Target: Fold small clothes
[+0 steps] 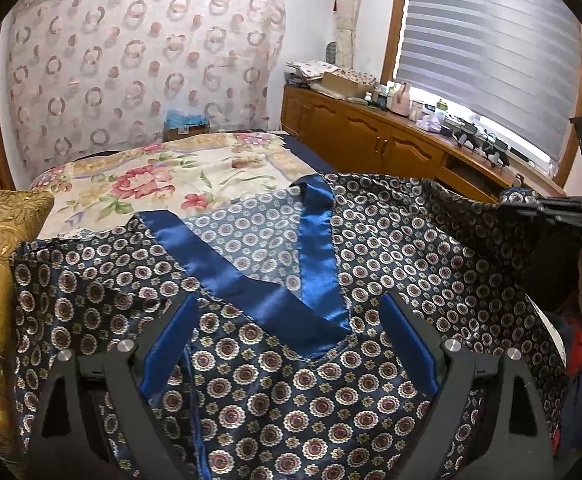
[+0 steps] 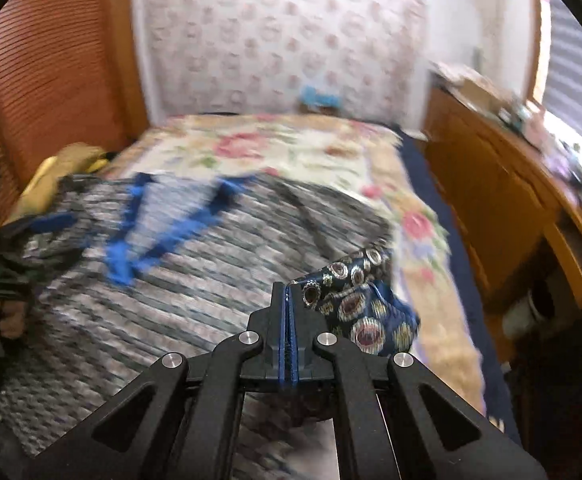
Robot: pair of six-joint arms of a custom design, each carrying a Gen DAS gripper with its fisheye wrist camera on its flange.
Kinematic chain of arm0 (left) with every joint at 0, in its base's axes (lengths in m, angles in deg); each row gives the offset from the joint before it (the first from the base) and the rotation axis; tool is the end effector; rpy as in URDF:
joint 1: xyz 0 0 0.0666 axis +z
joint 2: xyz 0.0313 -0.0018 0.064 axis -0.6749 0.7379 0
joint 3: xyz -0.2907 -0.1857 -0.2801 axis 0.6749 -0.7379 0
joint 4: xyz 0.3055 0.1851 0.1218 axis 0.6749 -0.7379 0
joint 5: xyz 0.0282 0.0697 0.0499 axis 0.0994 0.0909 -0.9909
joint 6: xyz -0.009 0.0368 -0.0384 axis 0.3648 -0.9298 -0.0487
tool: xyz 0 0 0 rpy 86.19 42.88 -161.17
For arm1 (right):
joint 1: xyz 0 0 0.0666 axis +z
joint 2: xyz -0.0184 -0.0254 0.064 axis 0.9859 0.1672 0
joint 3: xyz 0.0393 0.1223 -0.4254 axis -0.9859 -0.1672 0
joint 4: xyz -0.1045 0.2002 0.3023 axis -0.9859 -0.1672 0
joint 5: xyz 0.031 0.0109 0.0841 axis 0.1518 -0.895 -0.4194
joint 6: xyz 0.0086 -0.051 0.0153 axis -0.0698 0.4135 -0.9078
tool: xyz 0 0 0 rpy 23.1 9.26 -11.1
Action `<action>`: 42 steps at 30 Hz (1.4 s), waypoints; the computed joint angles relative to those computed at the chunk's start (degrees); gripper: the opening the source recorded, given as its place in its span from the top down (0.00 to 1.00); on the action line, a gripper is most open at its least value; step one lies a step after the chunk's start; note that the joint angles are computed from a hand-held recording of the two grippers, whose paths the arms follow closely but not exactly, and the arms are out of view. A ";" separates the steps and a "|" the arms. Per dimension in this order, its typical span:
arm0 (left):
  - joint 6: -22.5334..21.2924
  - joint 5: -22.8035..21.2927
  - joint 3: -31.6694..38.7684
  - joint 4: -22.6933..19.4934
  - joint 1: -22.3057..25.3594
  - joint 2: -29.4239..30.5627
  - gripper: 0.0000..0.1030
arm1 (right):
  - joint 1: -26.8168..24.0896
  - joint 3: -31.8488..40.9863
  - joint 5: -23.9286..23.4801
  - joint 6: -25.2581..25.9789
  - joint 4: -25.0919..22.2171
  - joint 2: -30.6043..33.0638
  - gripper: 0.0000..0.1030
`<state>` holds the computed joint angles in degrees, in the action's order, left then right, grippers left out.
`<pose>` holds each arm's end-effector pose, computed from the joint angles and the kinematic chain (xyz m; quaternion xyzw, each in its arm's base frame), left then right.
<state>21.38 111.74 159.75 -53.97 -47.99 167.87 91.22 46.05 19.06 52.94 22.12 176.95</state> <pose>0.7117 -0.0939 0.4655 0.3975 0.7997 -0.2712 0.3592 0.5524 0.0936 0.4516 0.0937 0.9038 -0.0635 0.4127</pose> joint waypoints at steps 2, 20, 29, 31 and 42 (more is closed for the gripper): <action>0.45 -0.18 0.22 0.31 0.17 0.17 0.10 | 1.37 1.91 -2.59 0.83 0.29 1.88 1.00; 0.06 -0.88 -0.88 1.06 -0.04 -0.36 0.10 | -3.76 -3.15 -4.30 -10.25 -2.68 0.80 0.60; 0.10 -1.06 -1.18 1.36 -0.17 -0.31 0.10 | -5.79 -3.10 -10.52 -15.02 -1.51 2.86 0.62; 0.24 -1.04 -0.85 1.26 -0.14 -0.13 0.10 | -5.83 -3.15 -11.17 -13.84 -0.64 2.72 0.84; 1.24 -0.73 -1.19 2.80 0.32 -0.43 0.10 | -2.95 -0.37 -8.22 -7.18 2.32 2.64 1.00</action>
